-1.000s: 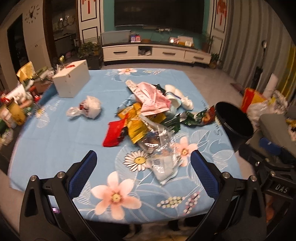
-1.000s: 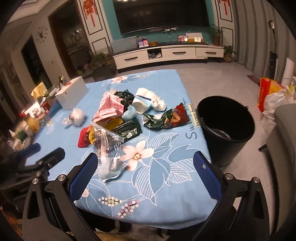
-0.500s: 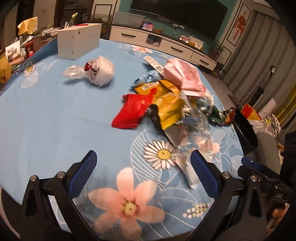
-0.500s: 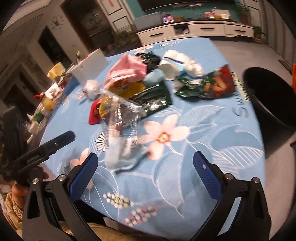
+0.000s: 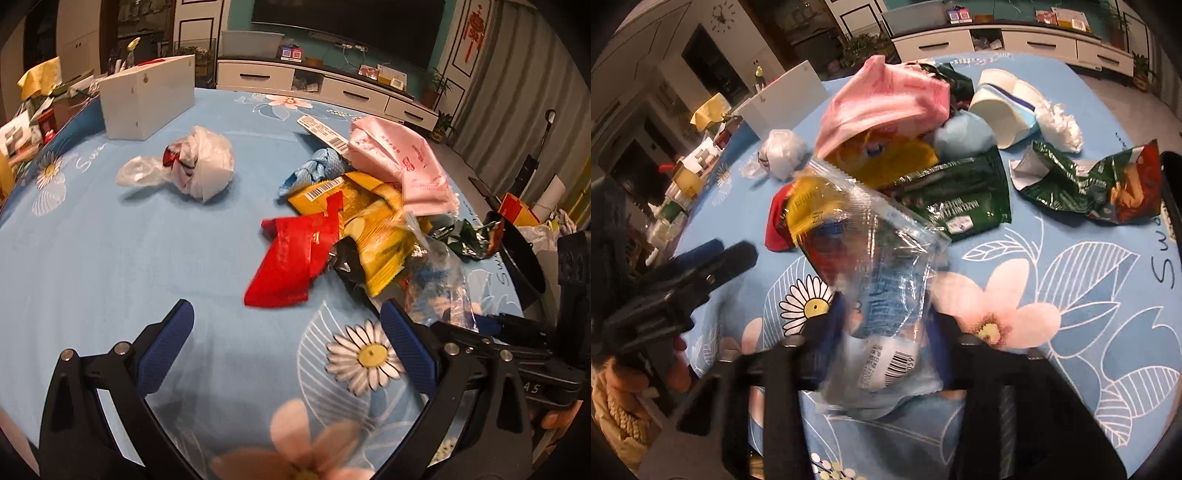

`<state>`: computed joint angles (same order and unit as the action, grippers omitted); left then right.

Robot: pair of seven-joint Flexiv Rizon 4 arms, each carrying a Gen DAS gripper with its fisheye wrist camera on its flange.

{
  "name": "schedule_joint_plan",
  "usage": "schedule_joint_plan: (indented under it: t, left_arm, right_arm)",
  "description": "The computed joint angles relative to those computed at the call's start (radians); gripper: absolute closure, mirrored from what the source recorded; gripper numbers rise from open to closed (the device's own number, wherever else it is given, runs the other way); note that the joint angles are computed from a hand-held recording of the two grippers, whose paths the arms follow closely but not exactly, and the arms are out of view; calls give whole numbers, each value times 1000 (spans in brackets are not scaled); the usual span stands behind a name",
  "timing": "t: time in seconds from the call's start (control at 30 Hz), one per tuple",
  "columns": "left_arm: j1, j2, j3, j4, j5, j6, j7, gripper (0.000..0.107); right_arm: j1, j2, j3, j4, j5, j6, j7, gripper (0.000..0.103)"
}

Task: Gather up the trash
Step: 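Grasp the red snack bag with the left gripper while the right grasps the clear plastic bag, then carry both bags over the black bin and open both grippers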

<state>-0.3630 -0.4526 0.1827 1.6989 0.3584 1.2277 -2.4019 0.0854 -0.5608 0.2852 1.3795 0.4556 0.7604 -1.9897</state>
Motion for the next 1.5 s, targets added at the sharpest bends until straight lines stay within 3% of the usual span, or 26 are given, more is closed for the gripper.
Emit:
schedule_joint_plan:
  t: [0.07, 0.13, 0.33, 0.43, 0.5, 0.8, 1.07, 1.27, 1.5]
  left_arm:
    - [19, -19, -13, -22, -10, -10, 39, 9]
    - [27, -38, -16, -41, -17, -14, 63, 11]
    - [53, -98, -29, -89, -68, -33, 154, 31]
    - [49, -115, -17, -104, -78, -32, 169, 48]
    - [46, -117, -10, -100, -86, -24, 168, 66]
    - [23, -17, 9, 19, -103, 91, 143, 70]
    - [3, 18, -37, -21, -91, 116, 204, 70]
    - [4, -58, -131, -150, -180, 100, 353, 70]
    - [-15, -284, -238, -488, -324, -19, 591, 70]
  right_arm:
    - [-5, 13, -5, 11, -12, -7, -10, 80]
    - [-38, 40, 9, 23, 9, -41, -57, 81]
    - [-100, 111, 3, 56, 112, -51, -173, 81]
    - [-101, 126, -7, 57, 145, -36, -207, 81]
    - [-93, 131, -13, 57, 154, -28, -215, 81]
    - [-90, 129, -29, 43, 192, 0, -179, 81]
    - [-133, 129, -53, 52, 227, 113, -117, 81]
    - [-174, 111, -74, 53, 223, 218, -33, 81]
    - [-221, 59, -88, 30, 187, 310, 124, 81]
